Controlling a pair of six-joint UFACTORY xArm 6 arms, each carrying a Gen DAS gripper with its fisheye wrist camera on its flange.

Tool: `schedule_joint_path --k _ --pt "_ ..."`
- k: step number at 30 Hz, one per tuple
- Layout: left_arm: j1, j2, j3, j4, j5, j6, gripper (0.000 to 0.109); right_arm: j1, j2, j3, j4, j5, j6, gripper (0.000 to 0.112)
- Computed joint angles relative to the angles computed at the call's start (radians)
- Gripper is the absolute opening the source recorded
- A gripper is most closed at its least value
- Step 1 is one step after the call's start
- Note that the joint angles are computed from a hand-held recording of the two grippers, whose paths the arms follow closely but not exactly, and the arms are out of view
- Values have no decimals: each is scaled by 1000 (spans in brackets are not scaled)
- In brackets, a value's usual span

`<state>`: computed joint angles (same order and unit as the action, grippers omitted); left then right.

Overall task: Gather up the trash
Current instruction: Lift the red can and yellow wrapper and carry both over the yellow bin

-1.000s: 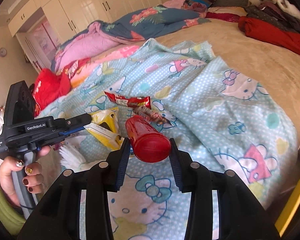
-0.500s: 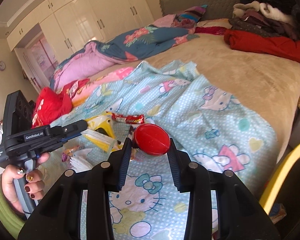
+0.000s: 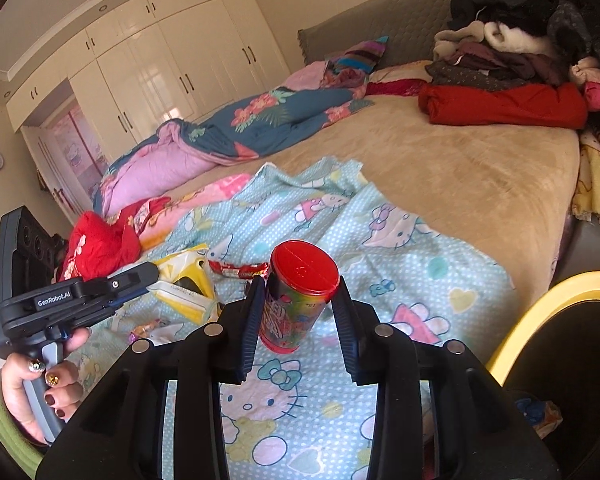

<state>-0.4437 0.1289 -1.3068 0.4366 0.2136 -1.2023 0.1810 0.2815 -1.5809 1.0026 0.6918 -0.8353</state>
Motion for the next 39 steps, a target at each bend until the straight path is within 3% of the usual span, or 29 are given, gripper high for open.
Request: schedule_joint_path --k 15,39 --pt "-52 28 -70 20 10 18 5 -69 -55 39 26 -36 21 32" --pt "-136 133 -208 -101 34 178 5 -190 -85 47 42 -54 56 32"
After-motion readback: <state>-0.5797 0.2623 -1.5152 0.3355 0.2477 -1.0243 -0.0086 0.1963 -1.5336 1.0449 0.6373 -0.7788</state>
